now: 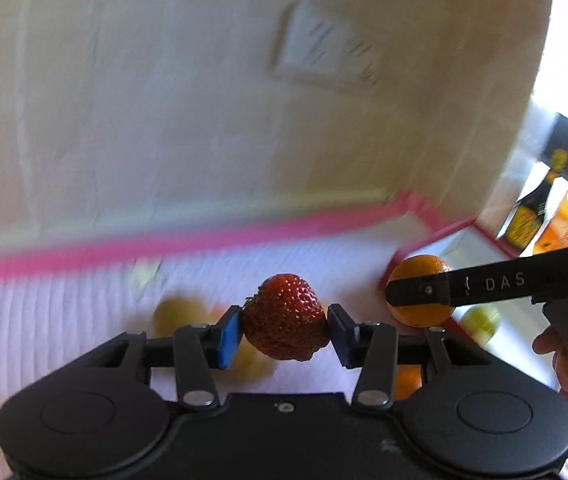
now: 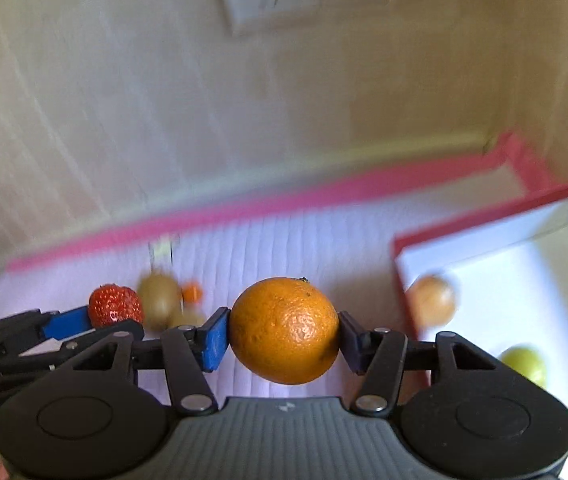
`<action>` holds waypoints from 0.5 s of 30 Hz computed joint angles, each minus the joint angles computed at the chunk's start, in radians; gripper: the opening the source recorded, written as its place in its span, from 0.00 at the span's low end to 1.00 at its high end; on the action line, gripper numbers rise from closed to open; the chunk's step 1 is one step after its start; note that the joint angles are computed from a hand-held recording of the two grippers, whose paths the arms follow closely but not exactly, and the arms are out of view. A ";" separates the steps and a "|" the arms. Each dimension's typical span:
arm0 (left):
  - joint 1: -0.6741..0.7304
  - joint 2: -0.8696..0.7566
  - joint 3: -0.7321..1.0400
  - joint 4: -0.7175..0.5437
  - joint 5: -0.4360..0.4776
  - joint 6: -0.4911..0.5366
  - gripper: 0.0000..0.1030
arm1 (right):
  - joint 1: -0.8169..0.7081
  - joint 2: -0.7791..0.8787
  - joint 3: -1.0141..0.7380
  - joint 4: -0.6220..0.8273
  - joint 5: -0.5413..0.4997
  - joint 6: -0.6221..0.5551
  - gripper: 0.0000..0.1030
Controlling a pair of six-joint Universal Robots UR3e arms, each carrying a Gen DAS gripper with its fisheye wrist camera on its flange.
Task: Organize fruits
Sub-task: 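Carry strawberry and orange into the red box and open both tools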
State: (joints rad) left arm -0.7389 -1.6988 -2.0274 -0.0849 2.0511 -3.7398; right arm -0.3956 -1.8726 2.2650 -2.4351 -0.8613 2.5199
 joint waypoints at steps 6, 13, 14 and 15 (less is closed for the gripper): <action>0.068 -0.106 0.283 0.085 -0.214 0.217 0.54 | -0.364 -0.278 -0.065 0.330 0.227 -0.144 0.57; 0.086 -0.420 0.861 -0.151 -0.428 0.344 0.54 | -0.671 -0.356 -0.106 0.501 0.309 -0.253 0.57; 0.089 -0.479 0.954 -0.201 -0.460 0.340 0.54 | -0.695 -0.346 -0.101 0.497 0.307 -0.256 0.57; 0.089 -0.525 1.025 -0.243 -0.479 0.334 0.54 | -0.712 -0.332 -0.093 0.484 0.301 -0.252 0.57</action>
